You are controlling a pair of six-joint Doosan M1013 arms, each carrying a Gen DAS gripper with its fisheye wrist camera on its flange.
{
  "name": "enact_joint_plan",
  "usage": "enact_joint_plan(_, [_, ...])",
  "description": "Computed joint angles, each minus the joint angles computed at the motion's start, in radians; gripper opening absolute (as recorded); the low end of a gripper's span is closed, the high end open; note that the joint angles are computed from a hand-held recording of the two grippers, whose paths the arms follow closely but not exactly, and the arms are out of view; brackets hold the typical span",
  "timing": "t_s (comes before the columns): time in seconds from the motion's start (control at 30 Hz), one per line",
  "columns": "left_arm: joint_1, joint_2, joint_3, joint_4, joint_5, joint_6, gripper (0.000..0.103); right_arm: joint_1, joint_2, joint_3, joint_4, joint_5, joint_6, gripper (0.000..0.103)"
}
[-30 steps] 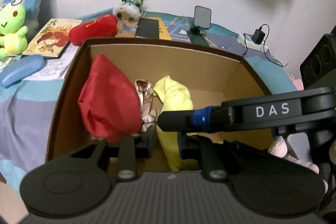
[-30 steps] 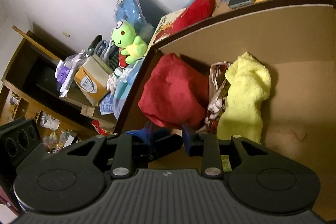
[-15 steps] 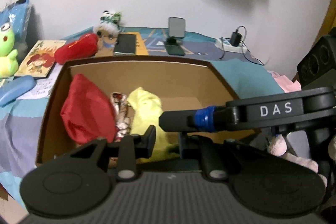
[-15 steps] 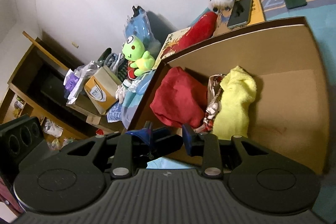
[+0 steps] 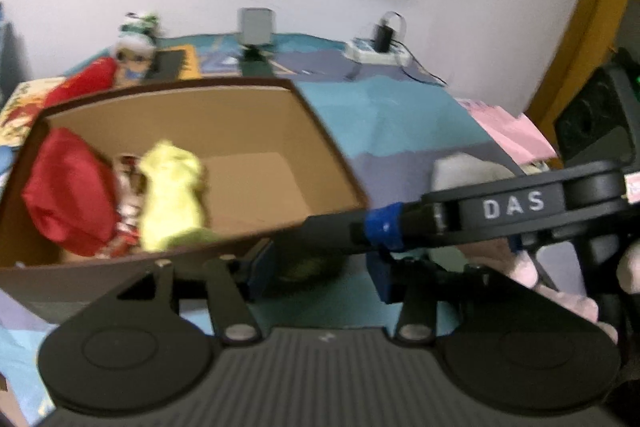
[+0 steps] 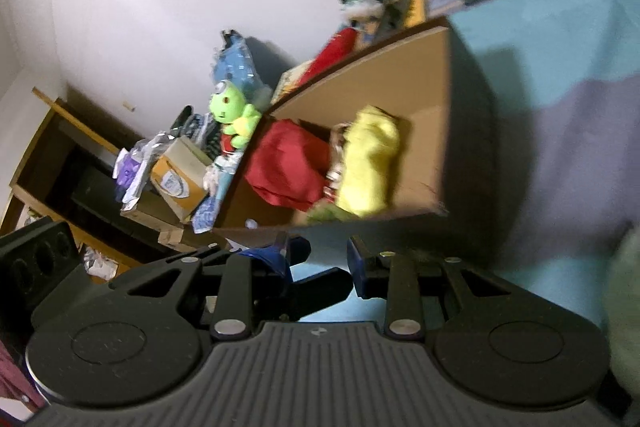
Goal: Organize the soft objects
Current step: 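Reach the right tool to the white fluffy cloth and grasp it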
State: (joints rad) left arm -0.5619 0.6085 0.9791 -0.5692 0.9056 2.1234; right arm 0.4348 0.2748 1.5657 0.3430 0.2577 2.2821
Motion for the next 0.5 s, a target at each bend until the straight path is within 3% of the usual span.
enact_joint_plan(0.27, [-0.053,0.021,-0.009,-0.007,0.06,-0.018,0.049,-0.005,-0.074,0.111,-0.212,0.012,0.273,0.015])
enact_joint_plan(0.5, [-0.11,0.087,-0.105,-0.018,0.137,-0.02,0.049,-0.016,-0.15,0.202,-0.669,0.053,0.747,0.015])
